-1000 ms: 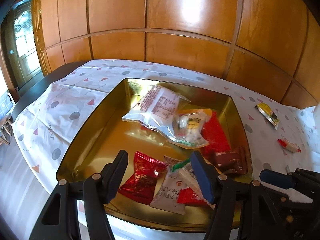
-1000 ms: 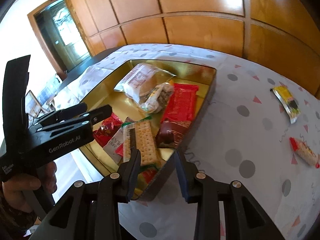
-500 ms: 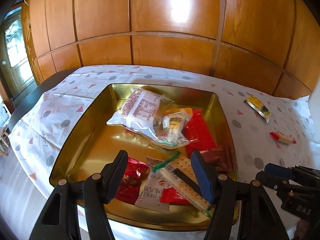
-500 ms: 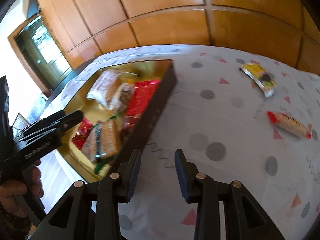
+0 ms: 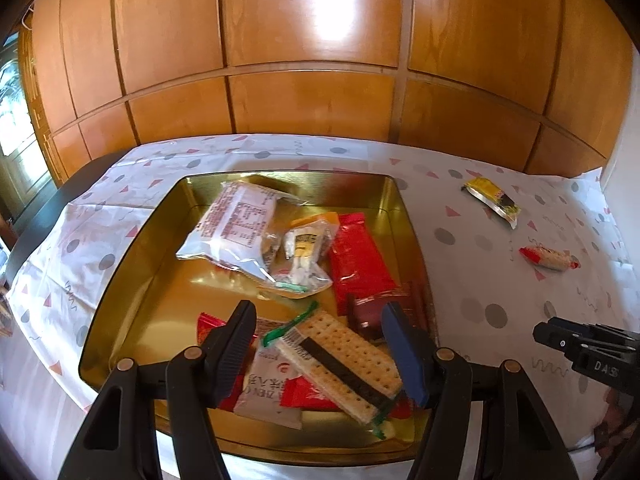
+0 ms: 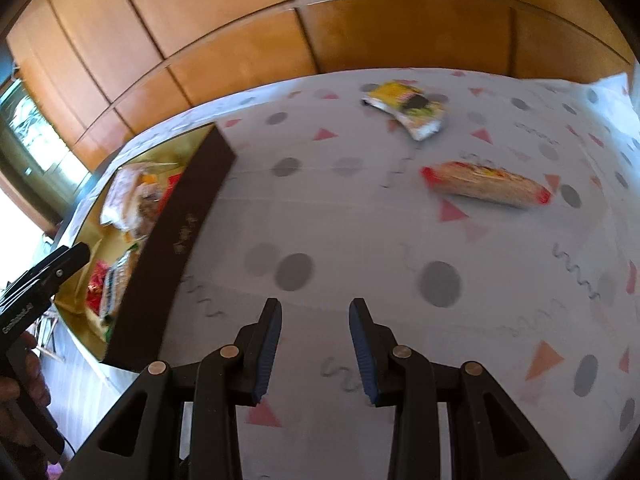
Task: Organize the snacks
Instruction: 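Move the left gripper away from the tin toward the yellow packet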
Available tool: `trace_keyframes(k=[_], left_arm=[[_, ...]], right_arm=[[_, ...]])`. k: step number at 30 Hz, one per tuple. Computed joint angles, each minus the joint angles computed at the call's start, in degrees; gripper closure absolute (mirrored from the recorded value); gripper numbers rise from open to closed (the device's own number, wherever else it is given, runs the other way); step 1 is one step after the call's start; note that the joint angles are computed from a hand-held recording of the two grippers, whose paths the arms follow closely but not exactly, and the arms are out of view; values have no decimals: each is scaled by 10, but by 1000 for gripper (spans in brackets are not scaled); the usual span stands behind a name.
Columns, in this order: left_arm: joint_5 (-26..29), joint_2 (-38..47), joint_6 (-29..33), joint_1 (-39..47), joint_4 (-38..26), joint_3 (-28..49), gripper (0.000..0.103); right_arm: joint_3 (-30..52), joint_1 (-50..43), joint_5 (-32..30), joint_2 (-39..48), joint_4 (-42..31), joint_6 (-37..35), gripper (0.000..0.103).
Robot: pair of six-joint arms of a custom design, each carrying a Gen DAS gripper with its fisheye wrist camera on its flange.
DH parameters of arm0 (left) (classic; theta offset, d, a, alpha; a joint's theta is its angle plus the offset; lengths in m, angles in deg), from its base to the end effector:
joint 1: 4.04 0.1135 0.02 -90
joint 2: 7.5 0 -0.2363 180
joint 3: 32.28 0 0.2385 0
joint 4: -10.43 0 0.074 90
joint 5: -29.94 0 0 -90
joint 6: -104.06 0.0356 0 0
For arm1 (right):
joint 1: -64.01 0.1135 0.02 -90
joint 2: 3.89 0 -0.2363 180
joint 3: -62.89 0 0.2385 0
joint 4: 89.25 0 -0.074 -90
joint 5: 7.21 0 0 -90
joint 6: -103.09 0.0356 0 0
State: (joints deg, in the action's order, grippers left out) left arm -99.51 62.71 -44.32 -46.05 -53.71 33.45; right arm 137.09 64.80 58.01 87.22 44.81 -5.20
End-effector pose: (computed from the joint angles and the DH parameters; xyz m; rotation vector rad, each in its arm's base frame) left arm 0.1747 -0.1269 0.2227 -0.4977 2.3300 0.2009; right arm 0.3010 0.0191 0.1858 -0.5612 2.5157 0.4643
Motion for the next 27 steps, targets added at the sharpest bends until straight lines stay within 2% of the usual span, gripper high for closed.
trace_keyframes(k=[9, 27], left_arm=[[3, 24, 23, -6, 15, 19, 37], [16, 78, 73, -18, 48, 65, 37]], right_arm=[[-4, -47, 36, 11, 17, -13, 67], [-5, -92, 53, 35, 39, -22, 67]])
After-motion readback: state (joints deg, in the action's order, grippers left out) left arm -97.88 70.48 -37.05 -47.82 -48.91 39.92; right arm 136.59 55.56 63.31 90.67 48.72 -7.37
